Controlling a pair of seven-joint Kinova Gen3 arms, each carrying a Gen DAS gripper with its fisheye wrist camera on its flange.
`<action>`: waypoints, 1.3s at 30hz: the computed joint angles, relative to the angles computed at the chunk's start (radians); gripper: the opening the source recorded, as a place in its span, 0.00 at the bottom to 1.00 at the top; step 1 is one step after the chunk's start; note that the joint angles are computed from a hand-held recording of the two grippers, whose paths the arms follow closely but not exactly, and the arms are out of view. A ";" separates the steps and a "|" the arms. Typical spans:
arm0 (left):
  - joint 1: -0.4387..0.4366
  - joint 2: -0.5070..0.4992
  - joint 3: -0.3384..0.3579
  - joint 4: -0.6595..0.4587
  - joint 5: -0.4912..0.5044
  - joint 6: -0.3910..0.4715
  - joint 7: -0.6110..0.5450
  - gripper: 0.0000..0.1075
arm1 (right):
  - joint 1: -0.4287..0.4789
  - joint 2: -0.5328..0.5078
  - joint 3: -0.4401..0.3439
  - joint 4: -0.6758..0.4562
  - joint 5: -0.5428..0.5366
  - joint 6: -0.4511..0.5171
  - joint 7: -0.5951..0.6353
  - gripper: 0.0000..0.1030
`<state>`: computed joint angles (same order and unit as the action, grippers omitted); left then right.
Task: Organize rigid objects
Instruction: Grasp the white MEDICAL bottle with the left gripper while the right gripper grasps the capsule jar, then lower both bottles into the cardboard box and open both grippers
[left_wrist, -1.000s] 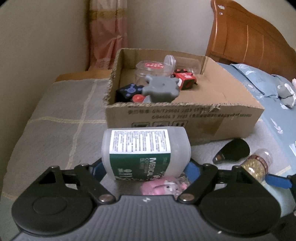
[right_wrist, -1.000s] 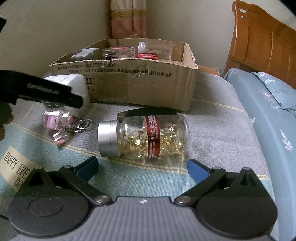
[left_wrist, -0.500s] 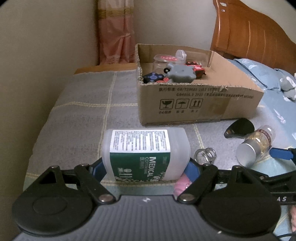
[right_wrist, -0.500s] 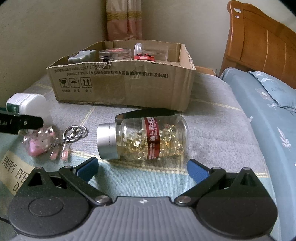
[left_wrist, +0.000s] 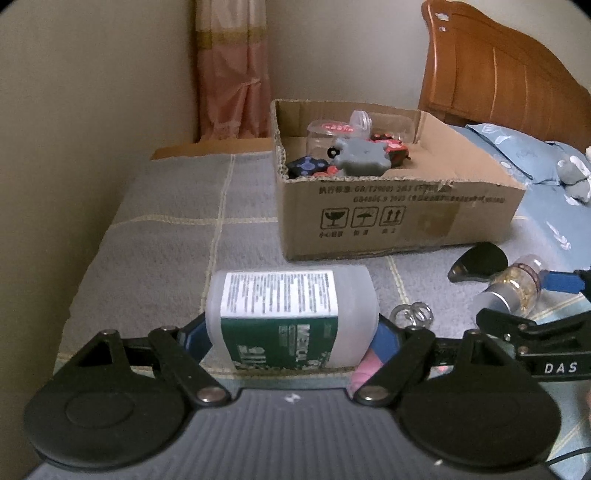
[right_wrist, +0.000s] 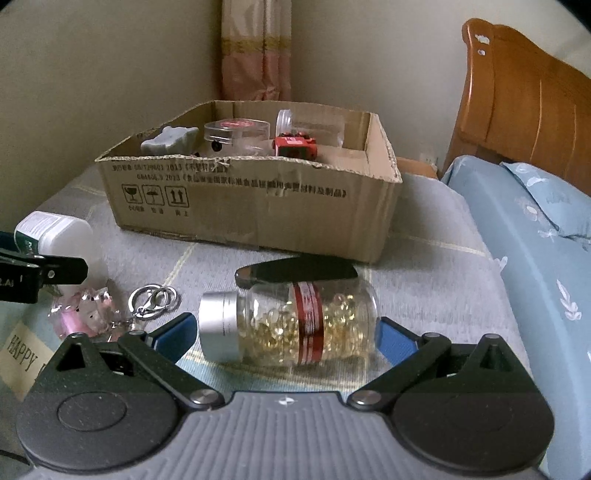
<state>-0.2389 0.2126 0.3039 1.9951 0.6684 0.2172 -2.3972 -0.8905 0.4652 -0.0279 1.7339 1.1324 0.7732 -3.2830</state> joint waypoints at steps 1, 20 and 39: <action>0.002 -0.001 -0.002 0.000 -0.001 -0.001 0.003 0.78 | 0.001 0.001 0.000 -0.003 -0.002 0.002 0.005 1.00; 0.029 -0.026 -0.094 -0.102 0.028 0.210 -0.157 0.77 | 0.072 -0.089 -0.018 0.009 -0.165 -0.078 0.295 0.94; 0.184 0.013 -0.173 -0.454 -0.007 0.557 -0.187 0.77 | 0.183 -0.252 -0.057 0.034 -0.157 -0.156 0.487 0.94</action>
